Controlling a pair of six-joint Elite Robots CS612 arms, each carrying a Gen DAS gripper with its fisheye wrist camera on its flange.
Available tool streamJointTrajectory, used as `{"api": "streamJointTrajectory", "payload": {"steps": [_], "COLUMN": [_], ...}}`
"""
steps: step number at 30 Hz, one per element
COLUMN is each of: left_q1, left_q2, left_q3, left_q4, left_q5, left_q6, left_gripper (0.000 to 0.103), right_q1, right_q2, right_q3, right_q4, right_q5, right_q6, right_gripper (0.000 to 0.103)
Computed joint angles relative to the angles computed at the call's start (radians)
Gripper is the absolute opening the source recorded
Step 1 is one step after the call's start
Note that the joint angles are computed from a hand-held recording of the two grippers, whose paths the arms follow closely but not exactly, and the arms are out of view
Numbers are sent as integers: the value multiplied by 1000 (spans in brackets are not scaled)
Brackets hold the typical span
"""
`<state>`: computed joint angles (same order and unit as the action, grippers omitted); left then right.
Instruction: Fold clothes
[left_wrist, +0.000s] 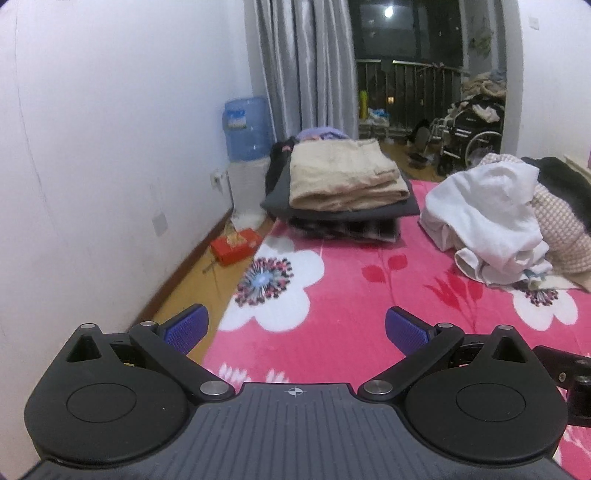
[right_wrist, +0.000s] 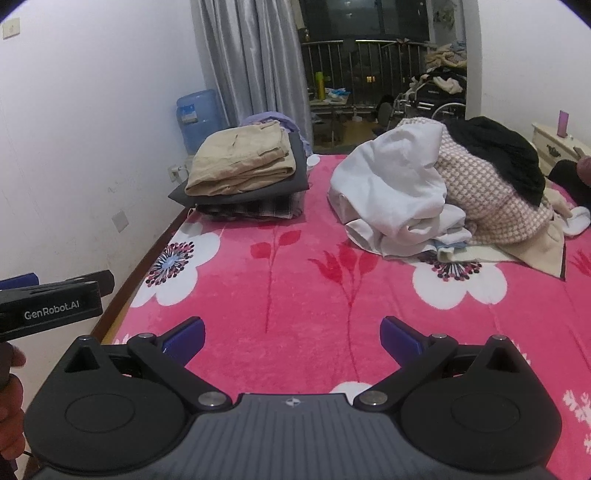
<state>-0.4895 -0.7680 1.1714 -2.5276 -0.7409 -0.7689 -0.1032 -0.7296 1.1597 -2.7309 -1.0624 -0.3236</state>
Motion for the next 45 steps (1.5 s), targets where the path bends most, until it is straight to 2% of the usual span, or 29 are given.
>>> {"api": "streamJointTrajectory", "payload": {"steps": [8, 26, 37, 41, 45], "left_q1": [5, 5, 9, 23, 59], "left_q2": [-7, -8, -12, -13, 17], "left_q3": [12, 24, 36, 45, -11], "left_q4": [-4, -23, -38, -79, -101], "left_q5": [-43, -61, -75, -122, -201], "left_q6": [1, 25, 19, 2, 32], "left_gripper": [103, 103, 103, 103, 103], "right_q1": [6, 12, 11, 4, -3], "right_q2": [-4, -8, -8, -4, 11], "right_q3": [9, 20, 23, 20, -2], "right_q4": [-22, -31, -42, -60, -75], "right_q5": [-14, -12, -10, 3, 17], "right_q6": [-15, -53, -34, 8, 41], "right_gripper": [103, 103, 103, 103, 103]}}
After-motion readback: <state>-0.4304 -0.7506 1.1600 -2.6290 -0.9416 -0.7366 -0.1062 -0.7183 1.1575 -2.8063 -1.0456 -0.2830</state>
